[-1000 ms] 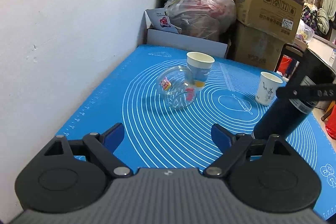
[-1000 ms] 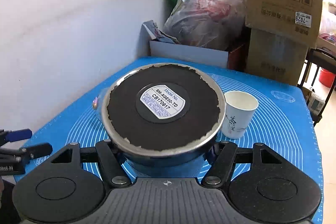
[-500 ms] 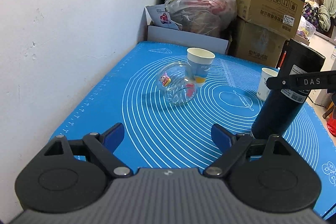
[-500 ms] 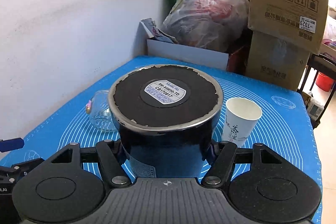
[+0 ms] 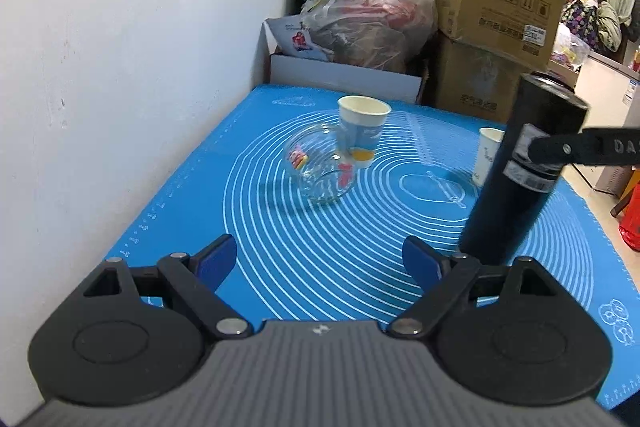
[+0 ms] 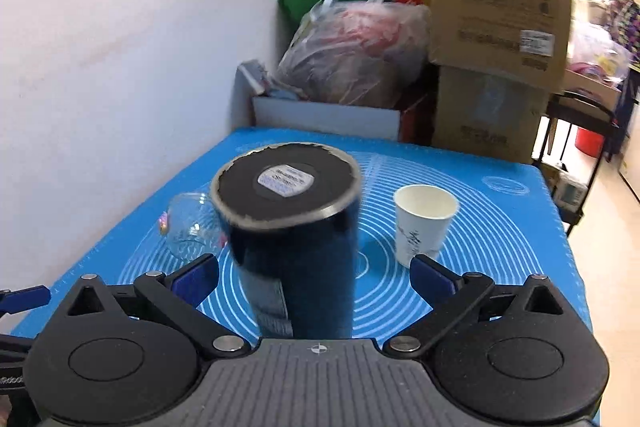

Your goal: Flip cup upside down

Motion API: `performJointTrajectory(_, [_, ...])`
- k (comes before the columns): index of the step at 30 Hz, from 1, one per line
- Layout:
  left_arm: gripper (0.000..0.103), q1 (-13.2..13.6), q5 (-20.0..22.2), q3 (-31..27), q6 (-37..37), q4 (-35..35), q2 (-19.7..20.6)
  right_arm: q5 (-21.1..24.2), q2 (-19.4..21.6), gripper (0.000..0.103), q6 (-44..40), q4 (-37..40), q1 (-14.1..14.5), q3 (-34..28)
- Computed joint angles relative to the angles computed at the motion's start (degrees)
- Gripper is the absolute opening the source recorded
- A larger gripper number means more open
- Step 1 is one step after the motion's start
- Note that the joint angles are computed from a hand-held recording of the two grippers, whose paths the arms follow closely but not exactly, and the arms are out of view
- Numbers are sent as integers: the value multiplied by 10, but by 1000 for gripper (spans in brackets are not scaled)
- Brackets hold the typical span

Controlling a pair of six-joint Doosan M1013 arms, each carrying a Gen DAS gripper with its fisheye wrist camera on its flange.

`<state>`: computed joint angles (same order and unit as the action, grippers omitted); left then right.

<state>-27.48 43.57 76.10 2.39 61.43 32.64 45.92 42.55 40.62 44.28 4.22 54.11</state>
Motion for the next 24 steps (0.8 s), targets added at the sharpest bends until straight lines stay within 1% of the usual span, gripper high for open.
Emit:
performJointTrajectory(3, [89, -11, 10, 2, 8, 5, -6, -30, -33, 103, -12, 15, -9, 53])
performJointTrajectory(6, [89, -25, 23, 9, -2, 22, -17, -64, -72, 103, -45, 43, -19, 114])
performJointTrajectory(10, [91, -48, 40, 23, -17, 46, -35, -135, -136, 103, -162, 129, -31, 207])
performJointTrajectory(11, [93, -54, 46, 25, -19, 53, -39, -150, -149, 103, -176, 138, -32, 224])
performJointTrajectory(12, [94, -61, 52, 29, -23, 62, -43, -162, -161, 103, -190, 148, -34, 240])
performJointTrajectory(15, [95, -77, 62, 36, -24, 77, -53, -164, -190, 103, -235, 195, -45, 278])
performJointTrajectory(17, [96, -86, 68, 40, -20, 77, -58, -169, -203, 103, -224, 187, -49, 293])
performJointTrajectory(21, [96, -99, 76, 44, -7, 76, -63, -160, -221, 103, -180, 156, -58, 312])
performJointTrajectory(24, [96, -107, 81, 44, -2, 73, -64, -176, -236, 103, -210, 179, -61, 335])
